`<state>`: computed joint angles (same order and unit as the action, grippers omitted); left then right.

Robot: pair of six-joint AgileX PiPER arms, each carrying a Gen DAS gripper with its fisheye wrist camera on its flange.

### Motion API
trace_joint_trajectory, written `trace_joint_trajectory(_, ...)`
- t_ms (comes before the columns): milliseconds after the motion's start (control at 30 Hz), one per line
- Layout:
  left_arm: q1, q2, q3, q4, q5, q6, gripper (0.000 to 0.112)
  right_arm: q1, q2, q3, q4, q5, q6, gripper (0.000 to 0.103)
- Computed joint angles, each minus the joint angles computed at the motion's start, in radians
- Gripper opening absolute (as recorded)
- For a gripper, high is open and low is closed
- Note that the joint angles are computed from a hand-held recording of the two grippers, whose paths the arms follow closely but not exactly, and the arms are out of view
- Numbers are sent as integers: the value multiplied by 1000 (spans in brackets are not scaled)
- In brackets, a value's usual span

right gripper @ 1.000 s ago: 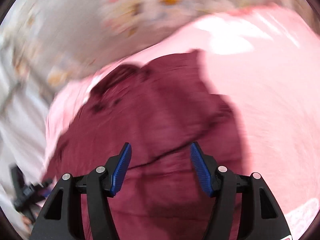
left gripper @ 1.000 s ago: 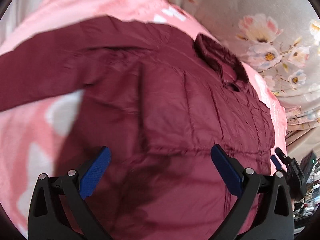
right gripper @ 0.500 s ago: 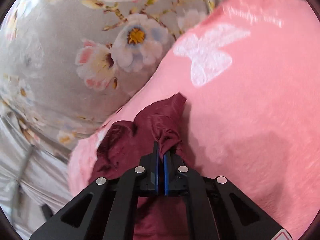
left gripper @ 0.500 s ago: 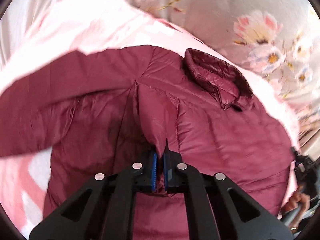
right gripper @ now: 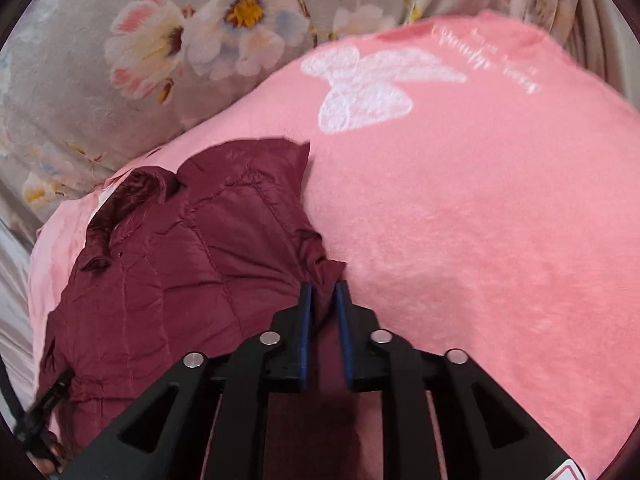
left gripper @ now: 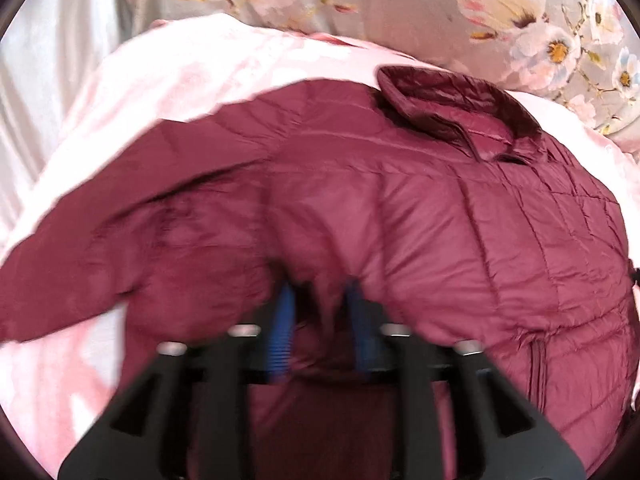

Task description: Fold large clothes

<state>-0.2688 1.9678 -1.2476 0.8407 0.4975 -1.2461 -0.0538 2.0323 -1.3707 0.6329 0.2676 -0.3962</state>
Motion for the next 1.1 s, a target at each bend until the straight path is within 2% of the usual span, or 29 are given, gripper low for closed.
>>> trace_joint_trajectory(33,-9,-24,17,31,22,-30,50,9,-32,35,-13,-36,-1,20)
trace_joint_trajectory(100,-47,-87,42,124,74,-106,51,41,-92,69,13,-50,-68,20)
trace_joint_trajectory(167,-74,-105,2,136,104,-98,58,93,-94,24,-29,-11,-46,20)
trace_joint_trajectory(233,-95,-85,-67,90,103,-37,73,155,-71,-28,-23,37,-66,20)
trace_joint_trajectory(333,-129,30,-208,18,153,50,73,266,-12,-97,-132,64,21,20)
trace_joint_trajectory(467,-141,155,-304,-42,178,91,70,382,95,-185,-401,72,254,20)
trace_joint_trajectory(500,-141,171,-306,-38,177,77,70,398,123,-207,-467,80,313,20)
trace_joint_trajectory(567,-132,198,-294,-38,155,57,70,403,158,-223,-491,90,335,20)
trace_joint_trajectory(667,-121,197,-248,-9,94,-8,71,386,181,-230,-381,90,242,19)
trace_joint_trajectory(733,-131,205,-244,31,103,-45,72,388,184,-221,-376,75,237,19)
trace_joint_trajectory(867,-147,218,-258,55,135,-57,72,414,172,-183,-531,25,373,19)
trace_joint_trajectory(1000,-145,212,-251,60,131,-61,72,422,182,-200,-584,31,421,19)
trace_joint_trajectory(1067,-135,188,-219,71,100,-88,73,422,186,-214,-587,46,421,19)
trace_joint_trajectory(1100,-120,143,-154,100,56,-152,73,423,175,-210,-587,52,425,19)
